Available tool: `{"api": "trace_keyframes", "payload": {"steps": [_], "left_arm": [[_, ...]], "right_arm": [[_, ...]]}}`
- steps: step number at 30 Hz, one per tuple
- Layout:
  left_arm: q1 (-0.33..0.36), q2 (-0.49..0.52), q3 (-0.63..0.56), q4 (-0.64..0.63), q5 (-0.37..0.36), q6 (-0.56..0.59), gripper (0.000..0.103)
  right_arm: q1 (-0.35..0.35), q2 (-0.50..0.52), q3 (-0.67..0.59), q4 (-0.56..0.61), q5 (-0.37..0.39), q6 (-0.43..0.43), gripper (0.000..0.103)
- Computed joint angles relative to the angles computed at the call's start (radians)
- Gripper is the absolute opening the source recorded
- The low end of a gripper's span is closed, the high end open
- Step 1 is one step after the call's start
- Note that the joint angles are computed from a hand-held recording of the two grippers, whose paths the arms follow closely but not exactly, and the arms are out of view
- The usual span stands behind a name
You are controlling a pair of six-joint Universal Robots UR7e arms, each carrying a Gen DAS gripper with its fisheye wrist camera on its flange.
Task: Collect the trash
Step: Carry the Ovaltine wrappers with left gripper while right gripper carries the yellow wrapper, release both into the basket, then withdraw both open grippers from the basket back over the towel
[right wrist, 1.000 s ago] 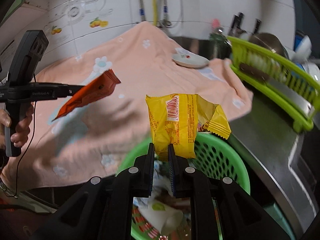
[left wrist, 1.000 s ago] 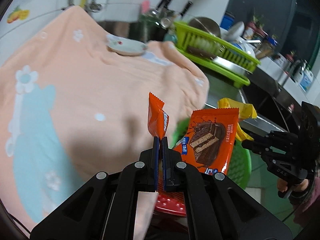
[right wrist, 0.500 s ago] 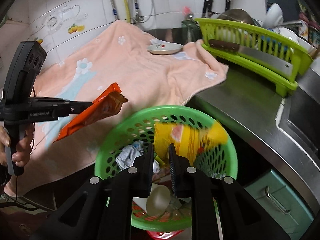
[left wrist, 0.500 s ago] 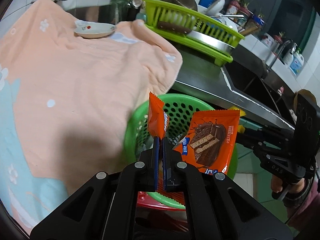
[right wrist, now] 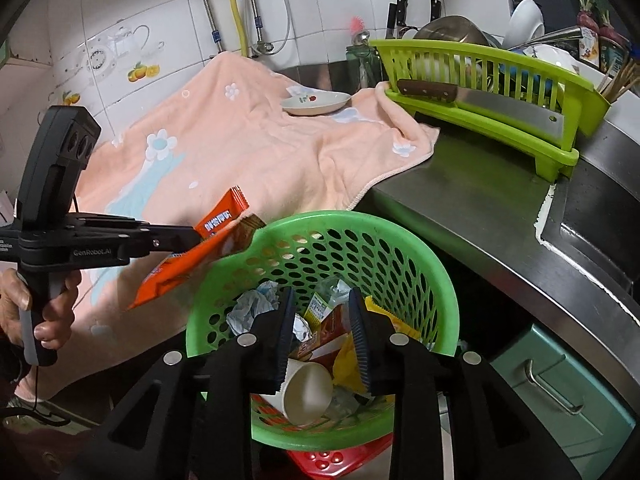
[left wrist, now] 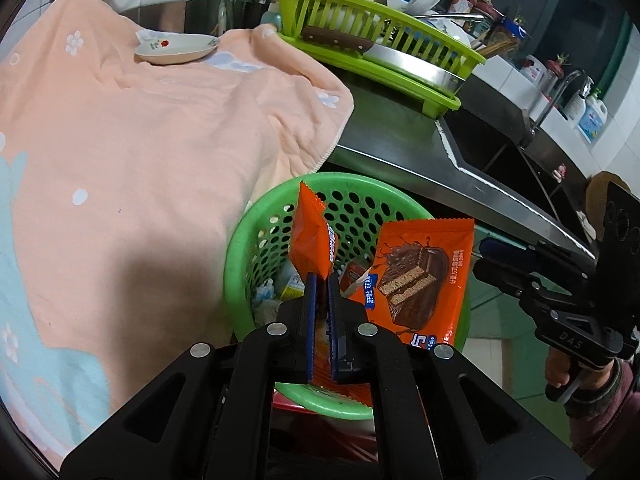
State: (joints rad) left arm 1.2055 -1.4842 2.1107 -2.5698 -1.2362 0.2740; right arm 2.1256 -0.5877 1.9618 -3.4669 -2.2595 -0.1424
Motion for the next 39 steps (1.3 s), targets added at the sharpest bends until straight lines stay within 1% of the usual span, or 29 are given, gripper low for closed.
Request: {"api": "trace_keyframes", "payload": {"steps": [4, 8, 10, 11, 12, 14, 16, 18, 19, 22, 24, 28, 30, 33, 35, 39], "left_arm": [[0.001, 0.001, 0.002, -0.002, 0.0, 0.0, 0.017], [0.002, -0.007, 0.008, -0.008, -0.001, 0.002, 0.021], [-0.001, -0.015, 0.011, -0.015, 0.011, -0.001, 0.03], [-0.003, -0.018, 0.012, -0.017, 0.017, -0.004, 0.033], [-0.005, -0.024, 0.015, -0.022, 0.025, -0.007, 0.039], [-0.01, -0.042, 0.023, -0.042, 0.037, -0.004, 0.045], [-0.018, -0.062, 0.036, -0.069, 0.06, -0.008, 0.058], [-0.023, -0.079, 0.044, -0.091, 0.078, -0.009, 0.063], [-0.027, -0.089, 0.05, -0.101, 0.095, -0.014, 0.066], [-0.034, -0.114, 0.055, -0.106, 0.13, -0.036, 0.071], [-0.038, -0.129, 0.059, -0.105, 0.155, -0.043, 0.073], [-0.046, -0.158, 0.069, -0.104, 0.203, -0.059, 0.078], [-0.049, -0.174, 0.074, -0.096, 0.233, -0.072, 0.08], [-0.053, -0.2, 0.084, -0.089, 0.272, -0.083, 0.084], [-0.052, -0.217, 0.091, -0.086, 0.286, -0.089, 0.087], [-0.045, -0.25, 0.097, -0.074, 0.316, -0.106, 0.089]], "right_arm": [[0.002, -0.002, 0.004, -0.006, 0.005, 0.005, 0.032], [0.007, 0.001, 0.0, -0.005, 0.001, 0.009, 0.034], [0.008, 0.001, -0.001, -0.002, 0.002, 0.013, 0.036], [0.009, 0.002, -0.002, 0.001, 0.002, 0.014, 0.037], [0.008, 0.001, -0.003, 0.003, 0.004, 0.013, 0.038], [0.01, 0.003, -0.006, 0.005, 0.009, 0.013, 0.042], [0.012, 0.007, -0.011, 0.004, 0.019, 0.016, 0.044], [0.014, 0.01, -0.014, 0.008, 0.031, 0.017, 0.052], [0.017, 0.014, -0.019, 0.014, 0.034, 0.018, 0.054], [0.026, 0.026, -0.034, 0.027, 0.038, 0.017, 0.056], [0.032, 0.032, -0.045, 0.038, 0.04, 0.018, 0.064], [0.049, 0.05, -0.07, 0.051, 0.025, 0.011, 0.071], [0.054, 0.056, -0.081, 0.063, 0.029, 0.017, 0.076], [0.064, 0.067, -0.102, 0.093, 0.026, 0.038, 0.08], [0.07, 0.074, -0.115, 0.114, 0.017, 0.046, 0.081], [0.082, 0.087, -0.131, 0.14, 0.006, 0.055, 0.084]]}}
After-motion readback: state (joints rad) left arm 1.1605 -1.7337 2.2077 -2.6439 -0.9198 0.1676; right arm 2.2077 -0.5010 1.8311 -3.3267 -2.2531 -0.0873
